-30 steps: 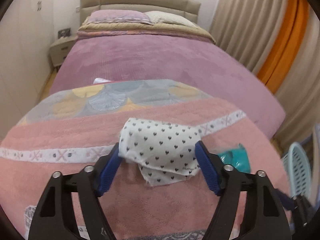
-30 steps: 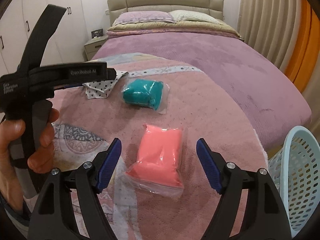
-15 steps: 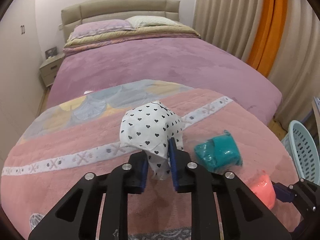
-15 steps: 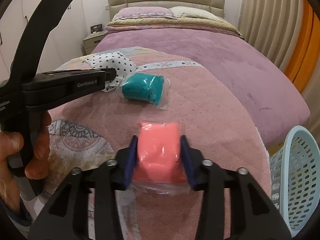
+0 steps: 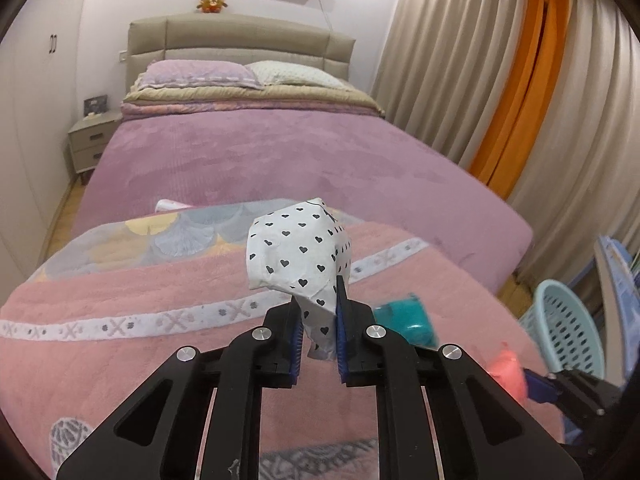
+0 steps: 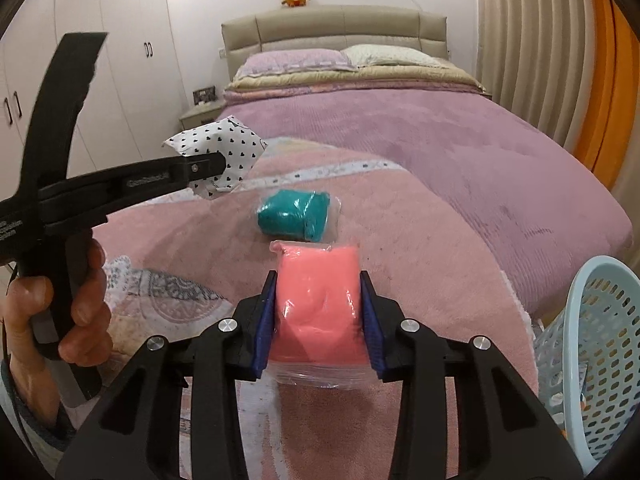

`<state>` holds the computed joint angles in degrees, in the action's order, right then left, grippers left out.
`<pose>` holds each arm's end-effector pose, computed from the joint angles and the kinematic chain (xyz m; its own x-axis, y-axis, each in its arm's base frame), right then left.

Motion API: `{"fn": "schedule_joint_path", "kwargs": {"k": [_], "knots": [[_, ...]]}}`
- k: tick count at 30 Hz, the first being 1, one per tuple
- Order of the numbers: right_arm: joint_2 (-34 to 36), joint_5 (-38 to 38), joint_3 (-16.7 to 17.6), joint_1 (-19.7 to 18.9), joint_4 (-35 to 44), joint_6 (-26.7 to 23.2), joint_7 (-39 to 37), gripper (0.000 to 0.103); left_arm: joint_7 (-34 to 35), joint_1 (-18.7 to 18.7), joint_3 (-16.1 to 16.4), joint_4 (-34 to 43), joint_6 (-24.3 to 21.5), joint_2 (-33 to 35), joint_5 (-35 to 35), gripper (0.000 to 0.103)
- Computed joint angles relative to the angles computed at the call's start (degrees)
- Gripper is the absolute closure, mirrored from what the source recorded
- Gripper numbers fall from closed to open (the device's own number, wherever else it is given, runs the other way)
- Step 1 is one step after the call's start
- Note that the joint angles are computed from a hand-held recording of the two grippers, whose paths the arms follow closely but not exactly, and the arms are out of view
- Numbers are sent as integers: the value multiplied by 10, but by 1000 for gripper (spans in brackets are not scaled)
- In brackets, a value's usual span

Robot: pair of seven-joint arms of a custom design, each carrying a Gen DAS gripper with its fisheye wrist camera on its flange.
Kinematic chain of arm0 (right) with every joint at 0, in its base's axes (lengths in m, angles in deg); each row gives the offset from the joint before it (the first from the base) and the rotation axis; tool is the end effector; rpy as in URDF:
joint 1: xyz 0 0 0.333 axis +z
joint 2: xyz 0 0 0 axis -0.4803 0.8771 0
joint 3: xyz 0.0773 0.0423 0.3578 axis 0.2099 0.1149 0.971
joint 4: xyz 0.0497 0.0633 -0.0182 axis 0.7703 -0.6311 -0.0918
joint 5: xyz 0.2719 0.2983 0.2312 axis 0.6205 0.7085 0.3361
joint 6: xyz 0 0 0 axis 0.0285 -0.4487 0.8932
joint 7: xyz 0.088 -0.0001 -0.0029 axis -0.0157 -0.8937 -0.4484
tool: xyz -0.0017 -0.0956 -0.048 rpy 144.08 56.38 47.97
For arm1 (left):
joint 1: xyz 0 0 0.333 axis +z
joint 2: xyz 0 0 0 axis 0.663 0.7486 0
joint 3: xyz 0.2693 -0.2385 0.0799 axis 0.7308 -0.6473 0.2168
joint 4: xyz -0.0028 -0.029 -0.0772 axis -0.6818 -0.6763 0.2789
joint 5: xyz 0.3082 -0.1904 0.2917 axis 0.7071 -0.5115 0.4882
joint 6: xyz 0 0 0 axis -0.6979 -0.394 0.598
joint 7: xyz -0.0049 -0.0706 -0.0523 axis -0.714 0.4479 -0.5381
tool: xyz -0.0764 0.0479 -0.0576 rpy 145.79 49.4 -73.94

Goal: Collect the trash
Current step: 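Grasp the polka-dot mask with the left tool while the right tool grasps the pink packet, then carry the mask and pink packet over the basket and open both tools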

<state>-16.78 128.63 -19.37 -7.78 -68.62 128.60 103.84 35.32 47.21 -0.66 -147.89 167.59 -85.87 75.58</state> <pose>0.5820 0.2098 0.4870 0.5510 -0.8289 -0.0960 -0.5893 -0.3051 -0.7481 0.5610 -0.1786 0.5070 0.1287 -0.9673 0.2186 -0.5838 -0.2521 -0.7718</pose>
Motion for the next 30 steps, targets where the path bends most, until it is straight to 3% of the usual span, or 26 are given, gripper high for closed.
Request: {"fn": "schedule_joint_path", "kwargs": {"k": [2, 10, 19, 26, 30], "knots": [[-3, 55, -7, 2, 5, -16, -46, 68, -7, -1, -2, -5, 6, -12, -3, 91], [-12, 127, -6, -4, 7, -22, -86, 68, 13, 20, -53, -26, -4, -76, -42, 91], [-53, 96, -29, -17, -18, -45, -12, 68, 83, 37, -100, -42, 7, -130, -118, 91], [-119, 113, -80, -3, -47, 9, -18, 68, 115, 57, -150, -25, 51, -117, -164, 91], [-141, 71, -97, -11, -63, 62, 31, 68, 140, 73, -190, 1, 62, -95, -180, 91]]}}
